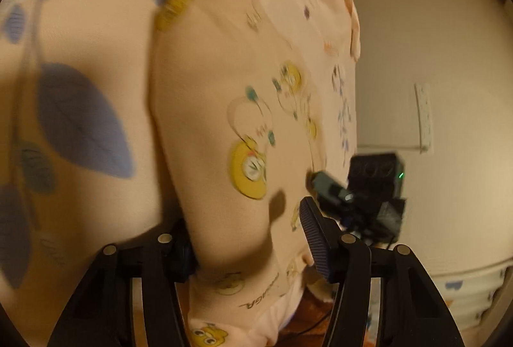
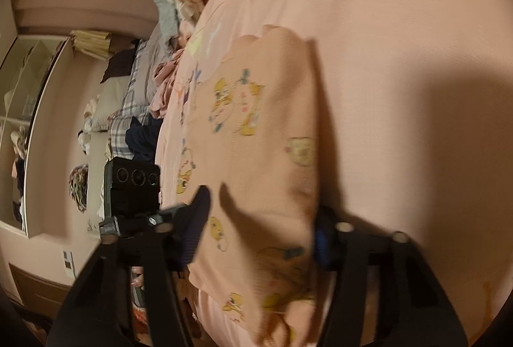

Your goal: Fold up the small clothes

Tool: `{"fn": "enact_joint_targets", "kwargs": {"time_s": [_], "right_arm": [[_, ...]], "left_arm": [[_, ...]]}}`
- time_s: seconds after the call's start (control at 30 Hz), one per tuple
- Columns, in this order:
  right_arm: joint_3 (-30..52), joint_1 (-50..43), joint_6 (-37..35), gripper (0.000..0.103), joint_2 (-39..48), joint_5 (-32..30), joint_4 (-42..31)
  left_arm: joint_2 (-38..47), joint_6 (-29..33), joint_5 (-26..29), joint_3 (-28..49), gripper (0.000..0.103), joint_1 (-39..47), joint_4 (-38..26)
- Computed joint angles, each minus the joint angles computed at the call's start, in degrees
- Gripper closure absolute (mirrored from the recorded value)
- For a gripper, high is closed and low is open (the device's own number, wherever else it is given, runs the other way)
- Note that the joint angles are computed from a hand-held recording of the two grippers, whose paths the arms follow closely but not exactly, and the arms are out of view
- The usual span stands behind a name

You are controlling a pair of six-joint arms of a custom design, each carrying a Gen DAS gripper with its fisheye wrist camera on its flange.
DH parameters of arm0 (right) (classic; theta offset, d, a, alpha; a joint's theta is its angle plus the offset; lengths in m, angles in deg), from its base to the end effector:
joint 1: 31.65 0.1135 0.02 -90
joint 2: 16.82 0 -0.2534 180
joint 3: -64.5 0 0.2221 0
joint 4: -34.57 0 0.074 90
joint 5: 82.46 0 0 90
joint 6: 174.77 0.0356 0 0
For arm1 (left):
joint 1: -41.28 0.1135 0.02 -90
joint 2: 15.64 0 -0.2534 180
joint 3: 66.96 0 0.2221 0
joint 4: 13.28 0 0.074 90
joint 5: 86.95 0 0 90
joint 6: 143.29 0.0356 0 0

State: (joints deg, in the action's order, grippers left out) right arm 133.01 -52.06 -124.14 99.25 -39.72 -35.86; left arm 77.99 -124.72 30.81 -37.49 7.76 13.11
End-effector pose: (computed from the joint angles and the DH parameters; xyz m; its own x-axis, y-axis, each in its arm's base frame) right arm 0.2295 -0.0575 0.0905 -0.9948 -0.0892 -0.0486 -0.0923 0.5941 0.7991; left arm 0.1711 -0.1332 0.1019 -0.9168 -0.3989 0.0187 -0.2307 0.4908 -0.8402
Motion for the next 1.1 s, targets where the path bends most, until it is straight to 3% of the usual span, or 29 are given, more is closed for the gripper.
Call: {"fn": "enact_joint_targets", "kwargs": {"time_s": [0.07,0.1,0.2,0.27,0.37,0.6,0.77,0.9,0.97,1.1], "right_arm": [[0.3,-1.3,-0.3,0.067,1.0,0.2,0.0],[0.2,-1.5,-0.5,0.068,1.2,0.3,0.1],[-1.1,-1.2,0.6,0.068,-0.4,0.4,1.8],[-3.0,-0.7,1.9,0.069,-2.5,0.7,4.3],[-8.2,0.4,4.8,0.077,-6.9,1.4,11.8],[-14.5,3.7,11.8,0.082,-13.8,4.4,22.6],[-15.0,4.0,13.4,0.082,-13.7,4.1,24.8],[-18.0,4.4,15.9,0.082,-16.5,4.5,28.2],[-18.5,4.3,16.2,0.081,-17.1,4.2,28.5],[-18.0,2.9,16.9,0.081,-18.2,2.6,25.8]], "left_arm": [[0.8,0.3,2.1,-1.9,0.044,2.0,3.2],[2.5,-0.8,3.1,-2.4,0.044,2.8,6.0],[4.3,-1.8,2.3,-1.2,0.050,3.2,5.9],[4.4,-0.7,-0.7,1.2,0.069,2.1,1.3],[2.9,0.7,-7.5,1.9,0.074,-1.7,-1.7],[-0.4,5.3,-21.5,9.2,0.076,-9.8,-18.2],[0.8,5.3,-21.5,8.7,0.077,-9.3,-16.4],[0.7,5.3,-24.8,10.6,0.077,-10.7,-19.9],[0.0,3.6,-26.9,12.3,0.078,-12.0,-23.3],[-1.8,3.8,-34.2,19.4,0.081,-16.1,-36.6]]}}
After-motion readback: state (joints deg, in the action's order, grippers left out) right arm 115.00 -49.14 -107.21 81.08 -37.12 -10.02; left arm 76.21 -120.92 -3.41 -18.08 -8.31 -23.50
